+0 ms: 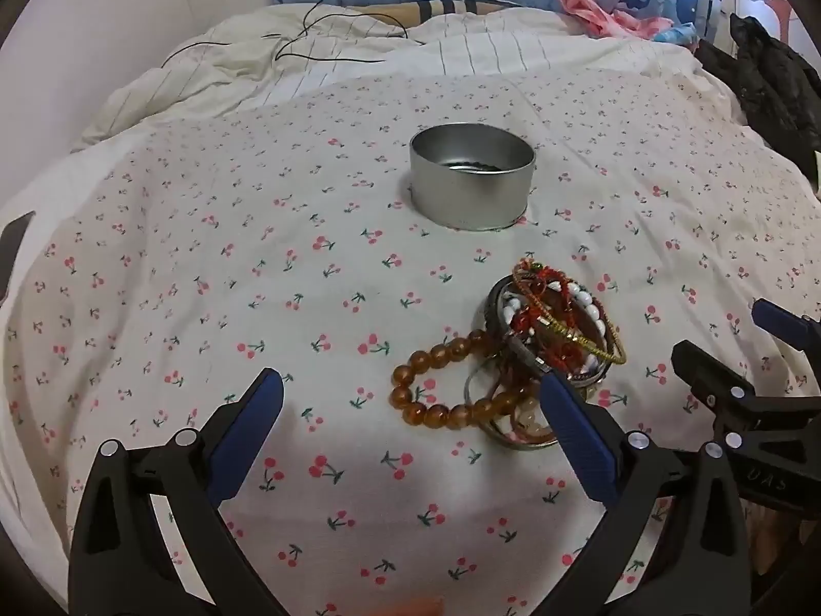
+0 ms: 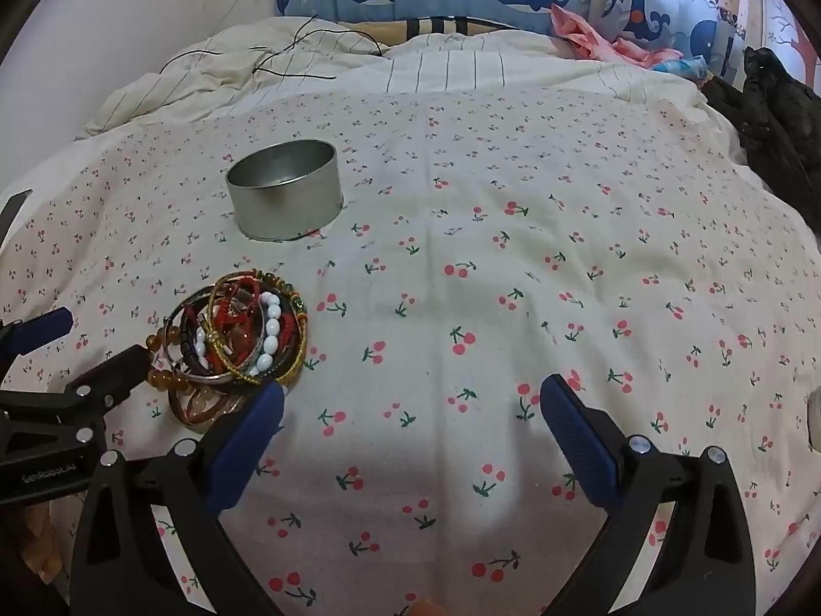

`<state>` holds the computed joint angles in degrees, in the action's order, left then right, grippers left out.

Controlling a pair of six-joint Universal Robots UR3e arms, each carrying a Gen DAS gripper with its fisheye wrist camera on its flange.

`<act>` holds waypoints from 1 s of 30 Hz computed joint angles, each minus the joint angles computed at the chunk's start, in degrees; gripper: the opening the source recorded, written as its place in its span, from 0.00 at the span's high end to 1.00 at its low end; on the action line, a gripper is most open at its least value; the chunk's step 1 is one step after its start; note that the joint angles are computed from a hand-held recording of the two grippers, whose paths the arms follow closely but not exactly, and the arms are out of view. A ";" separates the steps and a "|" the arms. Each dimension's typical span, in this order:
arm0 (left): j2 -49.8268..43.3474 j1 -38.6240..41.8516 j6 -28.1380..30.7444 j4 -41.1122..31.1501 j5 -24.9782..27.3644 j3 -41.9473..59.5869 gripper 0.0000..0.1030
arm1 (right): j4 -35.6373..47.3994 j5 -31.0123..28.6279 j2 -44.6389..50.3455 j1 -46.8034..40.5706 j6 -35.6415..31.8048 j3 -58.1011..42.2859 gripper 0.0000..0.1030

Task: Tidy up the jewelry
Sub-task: 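Move both grippers toward the bracelet pile beside the silver tin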

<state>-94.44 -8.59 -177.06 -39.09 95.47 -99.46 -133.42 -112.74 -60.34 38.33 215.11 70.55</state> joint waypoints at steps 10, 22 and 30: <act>0.70 0.54 0.92 0.92 -2.65 -0.99 0.07 | 5.94 -0.82 1.22 0.05 0.82 -4.79 0.07; 1.04 3.72 -0.94 -1.56 -3.21 -0.48 0.17 | 3.14 -1.03 -0.14 -0.32 0.44 -2.06 0.07; 3.45 4.87 -0.46 -0.06 -2.78 -2.01 0.17 | -0.48 -1.16 -2.84 -0.74 1.57 2.20 0.07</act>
